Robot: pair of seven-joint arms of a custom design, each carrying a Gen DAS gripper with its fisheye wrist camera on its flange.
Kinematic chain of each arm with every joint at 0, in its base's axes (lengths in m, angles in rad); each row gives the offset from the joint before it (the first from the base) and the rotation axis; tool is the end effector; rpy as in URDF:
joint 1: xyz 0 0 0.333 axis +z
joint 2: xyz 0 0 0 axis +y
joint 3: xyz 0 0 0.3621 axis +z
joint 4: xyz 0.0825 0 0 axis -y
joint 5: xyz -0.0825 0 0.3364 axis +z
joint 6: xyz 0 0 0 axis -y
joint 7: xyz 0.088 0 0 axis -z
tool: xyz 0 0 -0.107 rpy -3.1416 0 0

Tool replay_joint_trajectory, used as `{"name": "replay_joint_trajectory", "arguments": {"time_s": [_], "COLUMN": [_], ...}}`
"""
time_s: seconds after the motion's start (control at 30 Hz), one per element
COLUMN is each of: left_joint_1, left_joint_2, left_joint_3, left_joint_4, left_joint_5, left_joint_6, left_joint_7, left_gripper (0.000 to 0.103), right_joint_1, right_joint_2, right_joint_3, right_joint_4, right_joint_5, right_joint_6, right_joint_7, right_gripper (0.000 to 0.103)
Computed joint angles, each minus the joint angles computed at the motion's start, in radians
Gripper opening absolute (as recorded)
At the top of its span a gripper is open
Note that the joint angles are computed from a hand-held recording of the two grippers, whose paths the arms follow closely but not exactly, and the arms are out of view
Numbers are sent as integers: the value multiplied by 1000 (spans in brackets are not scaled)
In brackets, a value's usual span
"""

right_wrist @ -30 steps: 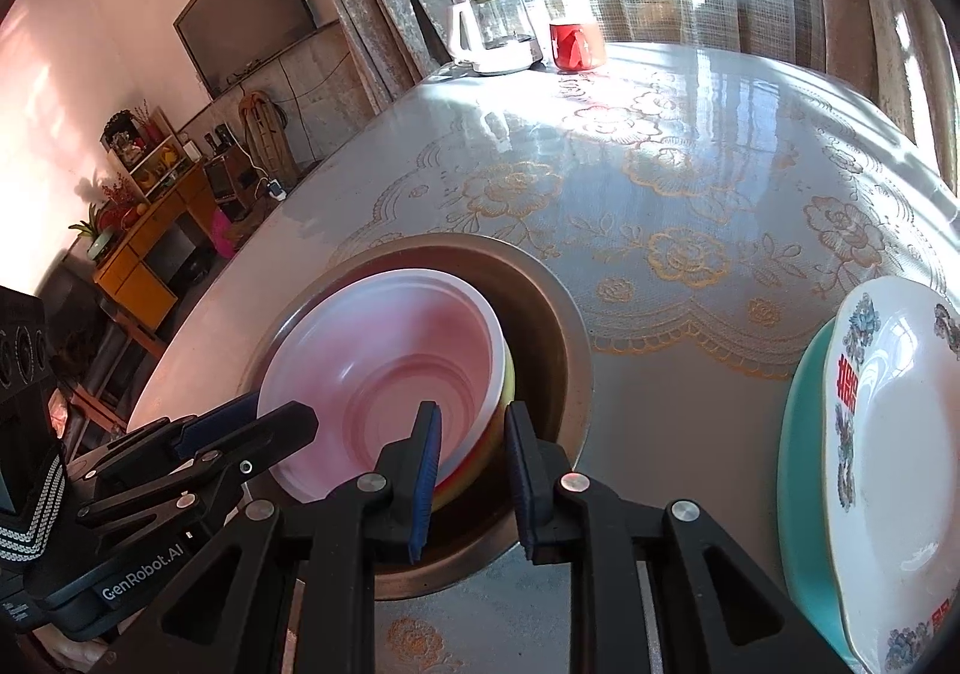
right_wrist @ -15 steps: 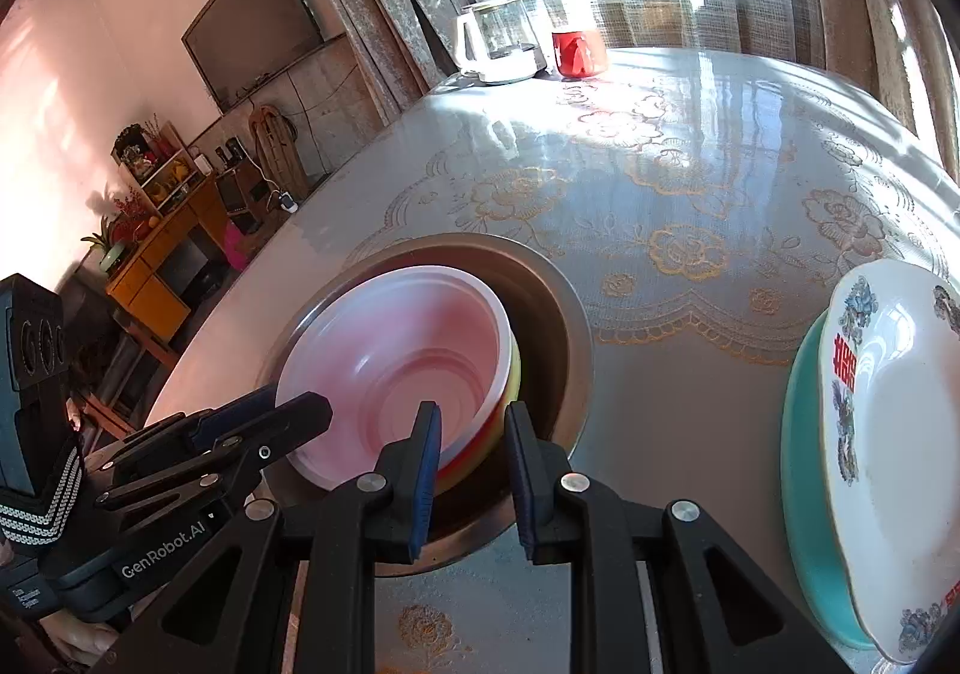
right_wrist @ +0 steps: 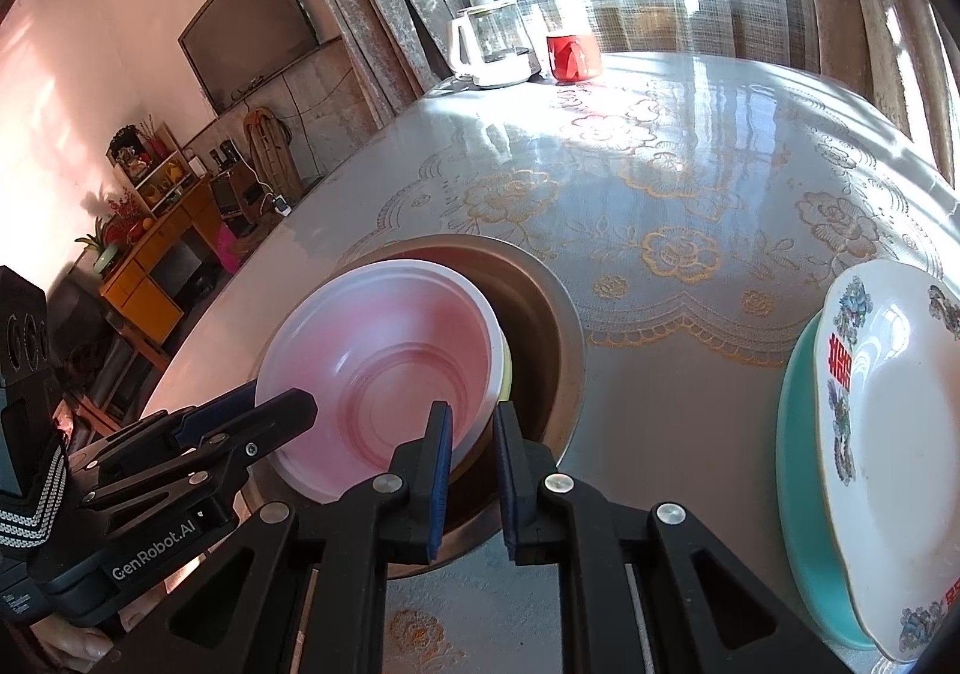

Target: Organize plates and bowls

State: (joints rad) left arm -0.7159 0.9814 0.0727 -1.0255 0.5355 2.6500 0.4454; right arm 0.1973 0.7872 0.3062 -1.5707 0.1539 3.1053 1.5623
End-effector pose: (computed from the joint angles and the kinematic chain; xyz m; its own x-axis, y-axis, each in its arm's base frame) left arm 0.6299 -0.5246 0.3622 -0.0395 -0.9801 0.1944 -0.7424 -0.1014 -0.6622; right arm 0.6895 0.2879 0.3454 0.2909 -0.9038 -0.3138 -0.7659 -0.0234 -0.6426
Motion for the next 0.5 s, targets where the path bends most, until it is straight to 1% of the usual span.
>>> {"name": "replay_joint_trajectory", "arguments": {"time_s": [0.13, 0.43, 0.5], "left_joint_1": [-4, -11, -15], "left_joint_2": [-8, -43, -53], "left_joint_3": [8, 23, 30], "left_joint_4": [-16, -75, -90], "left_joint_5": [7, 30, 38], "left_joint_6": [11, 47, 52], "left_joint_7": [-11, -57, -72], "left_gripper": [36, 38, 38], "right_joint_1": [-1, -10, -22], "right_joint_2": [-6, -20, -21], "right_joint_3": [2, 10, 25], "right_joint_4": [-13, -38, -44], "right_joint_5": [2, 0, -1], "right_joint_6": [15, 37, 47], "right_joint_7": [2, 13, 13], "right_gripper": [19, 20, 22]}}
